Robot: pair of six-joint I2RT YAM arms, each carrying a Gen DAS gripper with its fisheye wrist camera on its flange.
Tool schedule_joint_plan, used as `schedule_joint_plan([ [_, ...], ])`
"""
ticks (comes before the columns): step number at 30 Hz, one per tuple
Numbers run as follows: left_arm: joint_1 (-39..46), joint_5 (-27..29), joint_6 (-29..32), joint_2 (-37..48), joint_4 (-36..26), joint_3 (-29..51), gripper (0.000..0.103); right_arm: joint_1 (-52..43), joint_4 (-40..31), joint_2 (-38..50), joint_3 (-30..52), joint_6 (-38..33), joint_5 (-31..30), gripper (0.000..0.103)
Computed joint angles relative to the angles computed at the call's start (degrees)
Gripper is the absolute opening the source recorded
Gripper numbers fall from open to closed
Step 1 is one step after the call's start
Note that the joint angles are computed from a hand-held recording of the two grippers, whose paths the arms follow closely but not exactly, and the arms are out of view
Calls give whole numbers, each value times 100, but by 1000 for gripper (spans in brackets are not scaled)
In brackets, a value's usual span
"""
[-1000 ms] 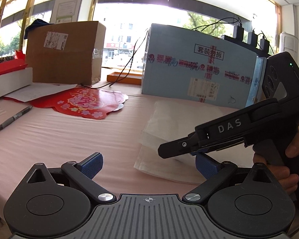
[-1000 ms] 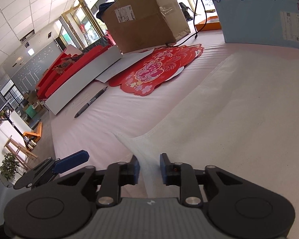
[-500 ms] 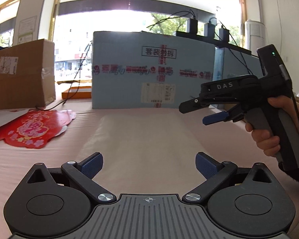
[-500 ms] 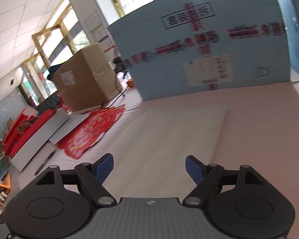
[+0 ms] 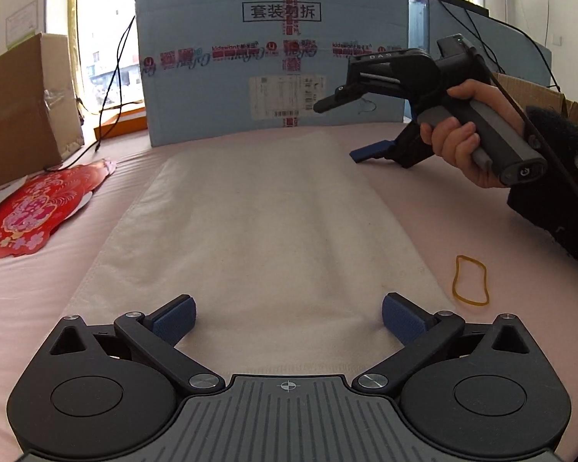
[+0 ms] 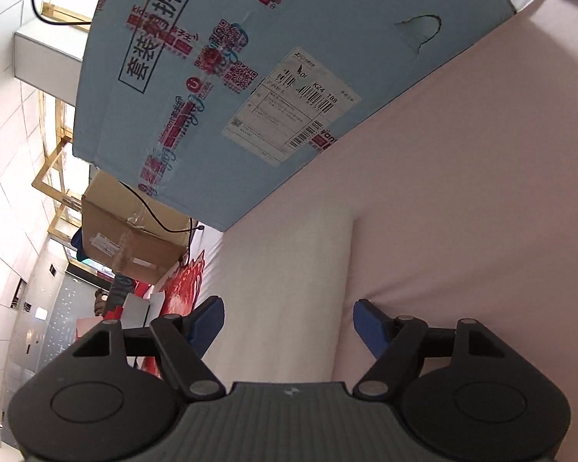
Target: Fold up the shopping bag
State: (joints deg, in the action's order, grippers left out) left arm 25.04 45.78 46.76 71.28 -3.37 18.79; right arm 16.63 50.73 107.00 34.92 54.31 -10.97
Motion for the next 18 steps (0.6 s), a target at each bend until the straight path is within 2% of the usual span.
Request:
schedule_joint_plan([
  [2,-17,-5,-43,14,46,-9,103,-57,-17,228,332,-113,-172,81],
  [5,-5,7,-45,-3,17,-11,103,49,-146,383,676,-360,-110,78],
  [6,8,15,-45,-1,7,-7,103,88,-234,376,733,-455,-84,65],
  [7,18,20,-48,-1,-1,-3,103,111,-359,390,791,-506,-157,45],
  [8,27,23,-55,-1,-4,1,103,87,-567,442,889,-477,-398,36],
  [9,35,25,-64,-1,-3,3,103,88,-687,436,909,-480,-451,19],
  [10,43,23,-76,0,4,2,103,148,-870,369,895,-603,-249,10],
  [14,37,-12,-166,-67,154,-70,103,437,-1027,-64,543,-922,632,9],
  [18,31,-10,-211,-364,401,-278,103,737,-891,-405,131,-1025,1242,3],
])
